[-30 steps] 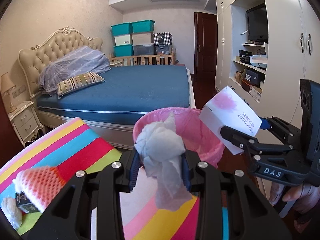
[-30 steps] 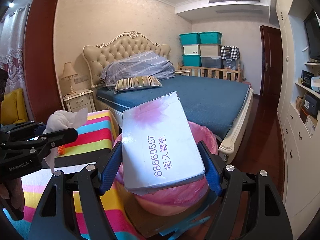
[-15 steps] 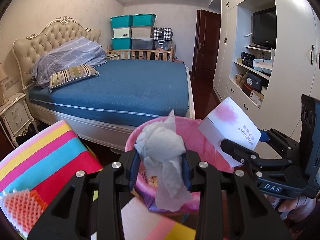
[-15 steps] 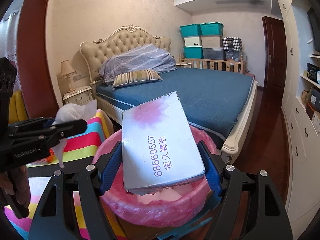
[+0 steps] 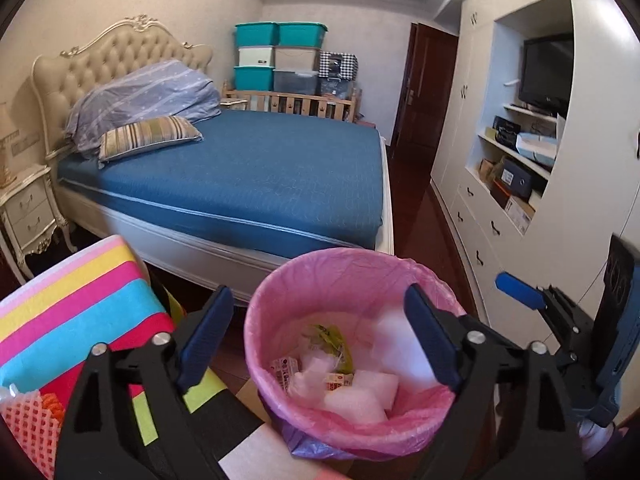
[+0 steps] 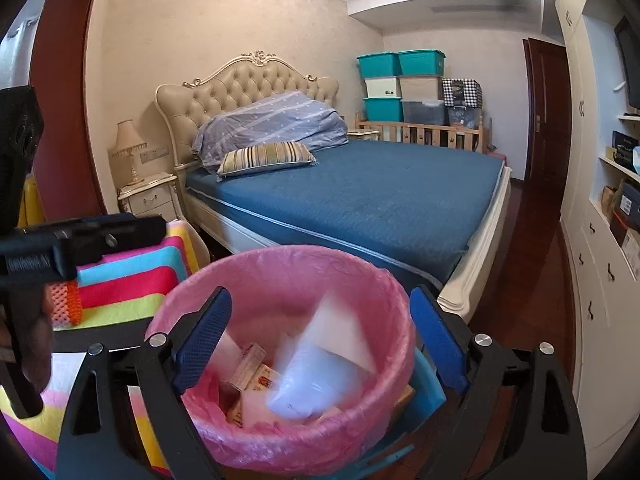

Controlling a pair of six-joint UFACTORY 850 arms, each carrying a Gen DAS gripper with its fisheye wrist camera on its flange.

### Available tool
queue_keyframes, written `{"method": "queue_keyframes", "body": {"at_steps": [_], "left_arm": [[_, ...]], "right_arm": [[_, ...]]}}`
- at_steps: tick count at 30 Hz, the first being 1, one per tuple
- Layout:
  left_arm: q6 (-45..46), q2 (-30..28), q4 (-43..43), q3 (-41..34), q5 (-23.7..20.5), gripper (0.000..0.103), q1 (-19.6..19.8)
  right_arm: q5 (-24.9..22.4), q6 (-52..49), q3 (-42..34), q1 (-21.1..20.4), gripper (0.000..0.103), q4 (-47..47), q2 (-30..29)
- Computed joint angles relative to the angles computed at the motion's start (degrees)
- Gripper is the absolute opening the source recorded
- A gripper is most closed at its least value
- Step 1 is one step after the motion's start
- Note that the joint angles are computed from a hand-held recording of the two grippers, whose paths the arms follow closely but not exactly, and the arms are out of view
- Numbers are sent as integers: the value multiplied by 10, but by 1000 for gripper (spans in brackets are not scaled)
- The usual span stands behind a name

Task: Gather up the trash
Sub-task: 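Move both open tools back over the table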

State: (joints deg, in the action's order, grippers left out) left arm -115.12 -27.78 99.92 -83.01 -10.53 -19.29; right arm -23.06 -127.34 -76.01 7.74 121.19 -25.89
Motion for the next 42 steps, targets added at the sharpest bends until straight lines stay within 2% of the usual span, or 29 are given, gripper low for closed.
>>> {"method": "queue_keyframes", "body": {"at_steps": [3,8,13,19,22,26,30,36,40,42], "left_arm": [[-97,31,87,41,-25,95,2],[-157,100,141,133,-81,98,-6],[-129,168,122,227,-156,98,-30],[-124,265,97,355,-205,98,-44],[-104,319,62,418,-216,98,-47],[-53,407,-9,502,-257,98,-47],[-12,475,-68,555,-302,98,-40],[-10,550,-82,605,-316,98,-6],[-6,560,-80,615,-329,98,3],[-9,567,-76,623,-320,98,14]], "right_arm": [[-16,-7,23,-8,85,19,18],[-25,-40,75,-7,85,45,65],[-26,-63,132,13,85,57,118],[-20,4,168,52,85,27,151],[-16,24,179,78,85,21,158],[3,40,182,121,85,11,161],[23,36,181,167,85,24,159],[55,-1,168,227,85,70,149],[73,-15,156,251,85,89,140],[81,-13,148,261,85,87,134]]}}
